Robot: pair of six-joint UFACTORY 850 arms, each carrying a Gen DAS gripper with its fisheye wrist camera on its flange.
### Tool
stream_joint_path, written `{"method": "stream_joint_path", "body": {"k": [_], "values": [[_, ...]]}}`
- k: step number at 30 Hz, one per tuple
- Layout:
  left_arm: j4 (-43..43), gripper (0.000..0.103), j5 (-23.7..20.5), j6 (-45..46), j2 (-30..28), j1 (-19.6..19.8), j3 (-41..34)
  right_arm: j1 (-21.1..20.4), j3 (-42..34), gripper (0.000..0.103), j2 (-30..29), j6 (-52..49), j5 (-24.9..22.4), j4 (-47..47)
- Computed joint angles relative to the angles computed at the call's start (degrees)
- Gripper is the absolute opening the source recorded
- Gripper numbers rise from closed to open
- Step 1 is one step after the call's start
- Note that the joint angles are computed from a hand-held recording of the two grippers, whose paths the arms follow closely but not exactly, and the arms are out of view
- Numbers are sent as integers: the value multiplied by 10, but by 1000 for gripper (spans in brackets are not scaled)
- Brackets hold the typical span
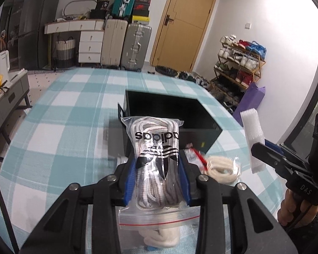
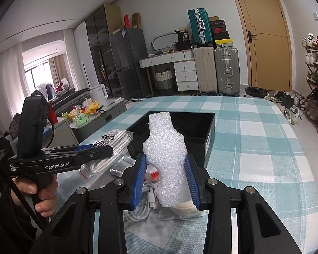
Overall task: Organize soft objects
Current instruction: 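Grasp the adidas shoelace bag with the left gripper while the right gripper carries the foam toward the box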
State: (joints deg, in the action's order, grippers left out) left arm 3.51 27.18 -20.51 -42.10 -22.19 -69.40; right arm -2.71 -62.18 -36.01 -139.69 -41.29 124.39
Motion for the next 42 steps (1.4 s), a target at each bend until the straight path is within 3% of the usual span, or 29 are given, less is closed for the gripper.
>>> {"method": "stream_joint_path", "body": {"k": [19, 42], "values": [[-22, 34, -18, 57, -6, 9, -69, -2, -88, 37, -4, 124, 35, -92], [2, 35, -95, 45, -100, 13, -214, 17, -232, 37, -107, 239, 76, -187]]}}
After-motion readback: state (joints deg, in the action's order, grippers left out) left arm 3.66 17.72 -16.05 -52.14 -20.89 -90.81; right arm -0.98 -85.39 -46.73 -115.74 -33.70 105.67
